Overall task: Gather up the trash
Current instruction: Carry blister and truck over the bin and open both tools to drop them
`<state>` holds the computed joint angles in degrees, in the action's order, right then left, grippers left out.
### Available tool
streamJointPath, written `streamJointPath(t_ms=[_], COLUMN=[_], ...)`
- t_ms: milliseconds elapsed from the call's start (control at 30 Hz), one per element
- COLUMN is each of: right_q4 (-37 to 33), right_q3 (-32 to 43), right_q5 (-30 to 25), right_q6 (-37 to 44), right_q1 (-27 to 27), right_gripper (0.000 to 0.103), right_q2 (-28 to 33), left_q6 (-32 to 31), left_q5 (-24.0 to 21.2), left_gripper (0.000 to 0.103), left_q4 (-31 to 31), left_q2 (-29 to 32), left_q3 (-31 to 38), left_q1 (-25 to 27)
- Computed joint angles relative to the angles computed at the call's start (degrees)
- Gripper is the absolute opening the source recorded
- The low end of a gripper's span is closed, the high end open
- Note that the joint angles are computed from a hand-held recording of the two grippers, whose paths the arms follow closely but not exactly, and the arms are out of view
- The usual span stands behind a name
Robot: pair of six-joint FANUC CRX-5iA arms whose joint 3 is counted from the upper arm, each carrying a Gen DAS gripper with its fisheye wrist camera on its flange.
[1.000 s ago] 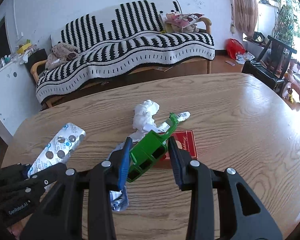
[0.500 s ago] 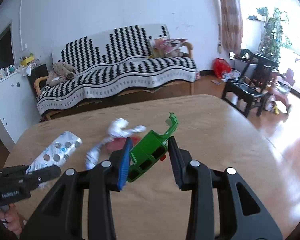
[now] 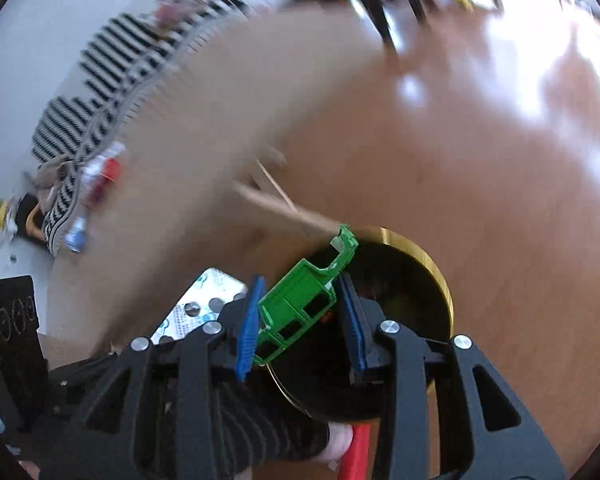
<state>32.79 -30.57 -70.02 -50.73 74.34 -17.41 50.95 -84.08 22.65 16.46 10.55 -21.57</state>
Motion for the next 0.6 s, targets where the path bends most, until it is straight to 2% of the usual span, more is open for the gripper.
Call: streamJointPath(t_ms=[133,267,467,500,533,567,600], right_q4=[-2.2,-2.9,-3.8,-3.4,-3.1,-2.8,-1.6], right_q3=[-4.5,-4.5,-1.9,-2.0,-1.8,-1.7,-2.1], right_q5=[3.6,2.9,1.1,0.6,0.1,-0.9,-2.0], right_q6=[-4.9,-3.7,-1.3,-1.8,-2.3,-3.7,-5.8], right_q1=[0.8,1.3,0.0,0.2,0.1,0.3,1.1], right_gripper=[0.037,0.037,0.037,0.039,0.047,0.075,0.094], right_q2=[-1.3,-1.1,-0.5,-0.8,-1.0,-1.5,-2.3], left_q6=[-0.6,0.8,-1.1,-1.6,-1.7,-1.3,-1.7], left_q5=[2.1,1.4,1.8,1.9,1.8,2.6,3.9], left_gripper=[0.032,0.032,0.033,0.038,0.05,0.08,0.094], left_q4=[-3.4,-4.1,-4.3,-4.8,-5.5,-6.6,-6.9], left_q2=[0.5,1.4,1.0,0.5,0.6,-0.1,-0.9], left_q3=[0.9,1.8,0.8,0.4,0.9,0.1,-0.8], left_q1=[-1.7,-1.7,-2.0,-2.2,-2.7,-3.7,-3.9])
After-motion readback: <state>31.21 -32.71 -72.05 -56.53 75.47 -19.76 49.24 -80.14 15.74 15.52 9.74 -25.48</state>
